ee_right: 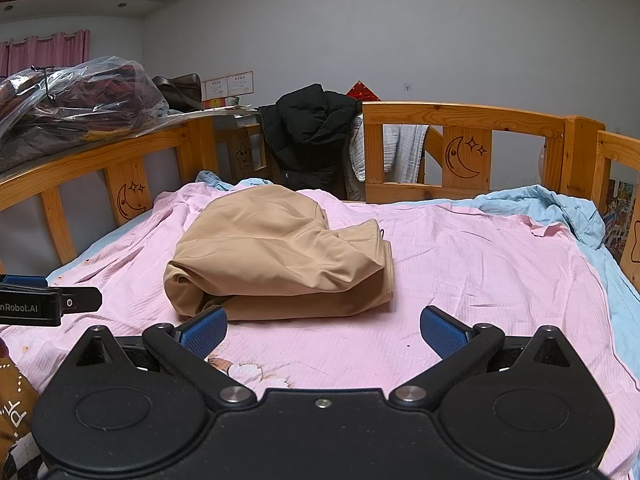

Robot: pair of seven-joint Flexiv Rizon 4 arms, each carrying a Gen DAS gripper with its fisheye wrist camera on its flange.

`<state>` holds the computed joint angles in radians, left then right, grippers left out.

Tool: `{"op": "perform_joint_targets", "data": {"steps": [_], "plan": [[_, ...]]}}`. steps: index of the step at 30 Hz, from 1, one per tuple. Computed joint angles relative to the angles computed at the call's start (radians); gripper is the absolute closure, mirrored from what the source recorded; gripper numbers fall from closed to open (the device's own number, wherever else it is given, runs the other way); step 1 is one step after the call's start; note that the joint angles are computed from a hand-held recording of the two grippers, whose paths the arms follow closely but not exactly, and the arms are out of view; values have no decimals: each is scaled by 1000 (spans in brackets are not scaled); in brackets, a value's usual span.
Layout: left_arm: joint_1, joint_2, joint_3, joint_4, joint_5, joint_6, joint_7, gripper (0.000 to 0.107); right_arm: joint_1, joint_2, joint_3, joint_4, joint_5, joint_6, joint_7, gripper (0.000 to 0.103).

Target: Fold large clothes

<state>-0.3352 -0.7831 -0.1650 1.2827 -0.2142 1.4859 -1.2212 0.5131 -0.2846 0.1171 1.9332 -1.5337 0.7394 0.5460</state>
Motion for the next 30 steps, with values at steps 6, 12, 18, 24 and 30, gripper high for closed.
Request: {"op": "perform_joint_targets", "data": {"steps": [6, 12, 18, 24, 30], "plan": [[-7, 1, 13, -4, 2, -11, -8, 4, 1, 0, 0, -1, 1, -1, 1, 1], [-54, 3, 103, -31, 53, -45, -72, 4, -1, 0, 0, 0, 0, 1, 0, 1], [-48, 2, 95, -30, 72, -32, -74, 4, 0, 0, 0, -1, 0, 0, 1, 1], [-48, 3, 97, -27, 77, -27, -77, 4, -1, 1, 0, 1, -1, 2, 0, 1], [-46, 3, 93, -26, 80, -25, -75, 4, -1, 0, 0, 0, 1, 1, 0, 1]]}}
